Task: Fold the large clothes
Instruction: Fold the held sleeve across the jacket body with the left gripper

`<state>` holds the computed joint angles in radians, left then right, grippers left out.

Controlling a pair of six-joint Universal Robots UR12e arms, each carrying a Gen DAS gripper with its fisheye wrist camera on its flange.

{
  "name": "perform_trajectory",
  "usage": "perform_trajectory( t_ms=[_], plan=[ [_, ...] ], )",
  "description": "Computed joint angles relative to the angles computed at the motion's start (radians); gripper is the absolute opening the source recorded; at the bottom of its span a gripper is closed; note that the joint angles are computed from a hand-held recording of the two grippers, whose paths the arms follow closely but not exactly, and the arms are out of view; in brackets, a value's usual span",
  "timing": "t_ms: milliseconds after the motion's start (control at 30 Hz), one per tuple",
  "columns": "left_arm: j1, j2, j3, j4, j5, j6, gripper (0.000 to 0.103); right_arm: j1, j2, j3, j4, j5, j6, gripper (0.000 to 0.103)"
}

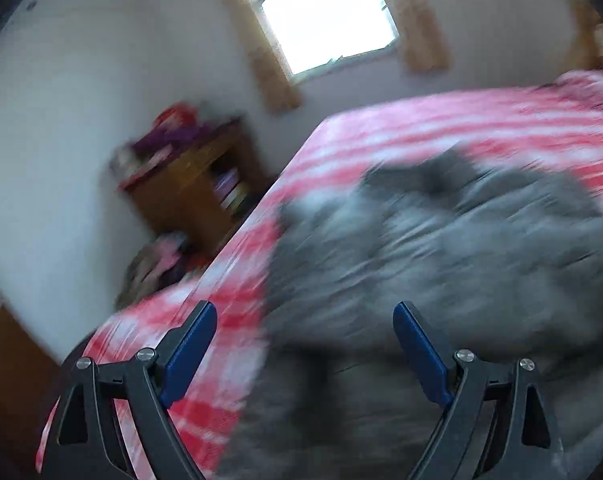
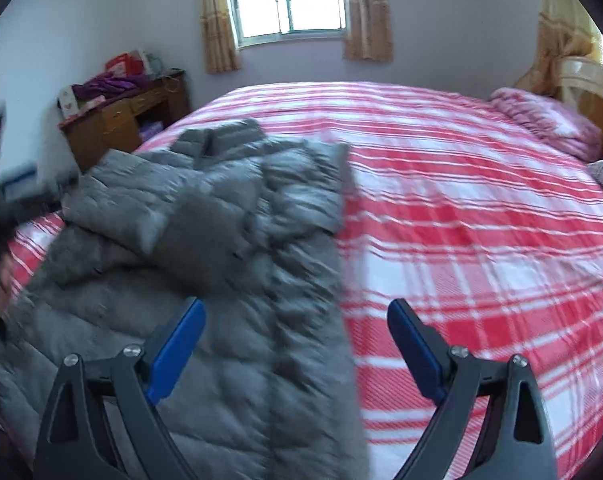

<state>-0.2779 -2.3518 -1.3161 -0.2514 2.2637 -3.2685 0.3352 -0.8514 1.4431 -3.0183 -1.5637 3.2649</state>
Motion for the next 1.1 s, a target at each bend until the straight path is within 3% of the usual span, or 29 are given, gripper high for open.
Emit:
perform_trajectory(
  t_ms=[133,167,233,267,300,400,467,567,633,700,767,833,967,1100],
  plan=[
    [0.045,-0.002,-0.015,-0.147,0.051,-0.165,0.09,0.009,0.051,-0.109,0.086,0.058,0.023,0.094],
    [0.051,-0.002,-0.019,-0.158,0.047,-0.181,0.09,0.01,0.069,-0.145,0.129,0.082,0.032,0.088],
    [0.063,-0.003,-0.026,-0.185,0.037,-0.216,0.09,0.014,0.107,-0.212,0.216,0.108,0.037,0.064],
    [0.067,-0.005,-0.027,-0.198,0.035,-0.226,0.09,0.016,0.118,-0.231,0.246,0.111,0.034,0.044],
    [0.069,-0.006,-0.028,-0.207,0.03,-0.235,0.09,0.02,0.129,-0.247,0.263,0.103,0.031,0.033],
    [0.076,-0.007,-0.04,-0.205,0.001,-0.252,0.09,0.029,0.133,-0.242,0.246,0.031,0.031,0.02],
    [0.079,-0.012,-0.036,-0.211,-0.016,-0.26,0.09,0.032,0.127,-0.229,0.238,-0.006,0.027,0.018],
    [0.081,-0.004,-0.04,-0.211,-0.045,-0.257,0.09,0.035,0.124,-0.221,0.236,-0.057,0.006,0.018],
    [0.09,0.023,-0.053,-0.238,-0.103,-0.252,0.09,0.033,0.124,-0.222,0.243,-0.054,-0.013,0.021],
    [0.096,0.058,-0.079,-0.214,-0.149,-0.226,0.09,0.032,0.116,-0.219,0.249,-0.069,-0.003,0.048],
    [0.096,0.093,-0.099,-0.177,-0.175,-0.187,0.09,0.025,0.096,-0.201,0.237,-0.064,0.021,0.051],
    [0.095,0.115,-0.093,-0.142,-0.2,-0.149,0.09,0.029,0.069,-0.175,0.219,-0.12,0.021,0.051],
    [0.09,0.084,0.003,-0.136,-0.249,-0.132,0.09,0.036,0.065,-0.197,0.183,-0.137,0.052,0.053],
    [0.079,-0.007,0.13,-0.123,-0.241,-0.198,0.09,0.049,0.129,-0.292,0.111,-0.103,0.094,0.058]
  ],
)
